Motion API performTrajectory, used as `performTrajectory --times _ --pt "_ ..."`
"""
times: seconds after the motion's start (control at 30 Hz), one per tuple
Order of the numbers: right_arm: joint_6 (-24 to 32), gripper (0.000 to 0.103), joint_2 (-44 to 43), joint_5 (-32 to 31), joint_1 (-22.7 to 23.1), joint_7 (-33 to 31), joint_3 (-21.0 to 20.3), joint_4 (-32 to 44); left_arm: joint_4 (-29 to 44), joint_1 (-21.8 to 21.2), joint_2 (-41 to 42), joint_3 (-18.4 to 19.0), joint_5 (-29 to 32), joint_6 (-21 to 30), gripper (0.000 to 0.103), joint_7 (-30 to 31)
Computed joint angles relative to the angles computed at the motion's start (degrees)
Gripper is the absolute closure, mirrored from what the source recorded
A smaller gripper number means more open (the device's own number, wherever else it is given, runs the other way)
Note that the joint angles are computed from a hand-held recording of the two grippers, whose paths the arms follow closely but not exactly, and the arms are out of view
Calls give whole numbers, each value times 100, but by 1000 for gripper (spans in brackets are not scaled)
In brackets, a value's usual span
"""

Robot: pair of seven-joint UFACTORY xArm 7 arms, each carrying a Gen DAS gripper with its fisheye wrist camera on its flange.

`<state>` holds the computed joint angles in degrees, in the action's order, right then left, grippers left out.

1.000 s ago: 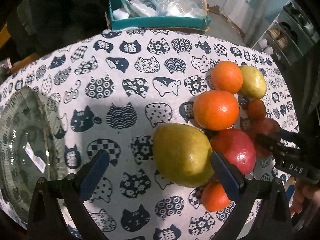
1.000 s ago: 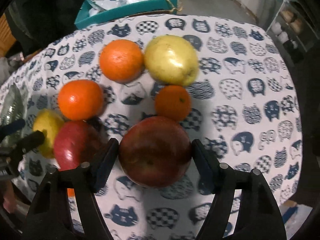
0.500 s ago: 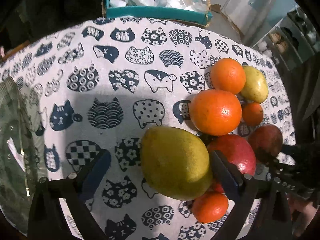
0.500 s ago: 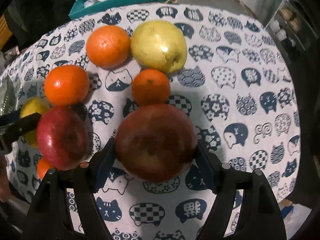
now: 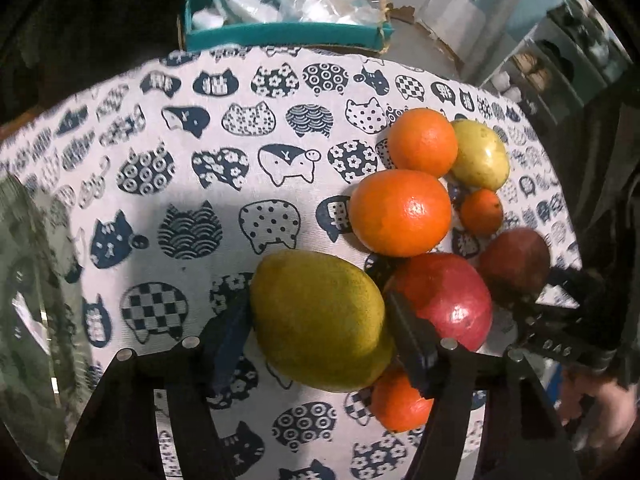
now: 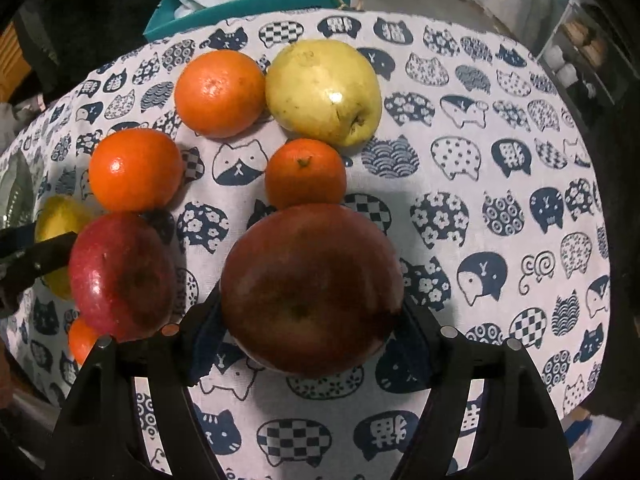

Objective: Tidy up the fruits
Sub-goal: 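Close the left tool on the yellow pear while the right tool grasps the red apple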

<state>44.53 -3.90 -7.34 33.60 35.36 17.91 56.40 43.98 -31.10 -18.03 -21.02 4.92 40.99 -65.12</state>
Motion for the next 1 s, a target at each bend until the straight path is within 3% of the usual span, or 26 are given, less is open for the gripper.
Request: performTrajectory --times 0.4,1.0 --pt "-110 28 -358 -823 16 548 200 117 52 114 -497 -257 611 677 34 -397" --pt "-127 28 -691 -1382 39 815 504 626 437 403 -1479 -704 1083 1703 34 -562"
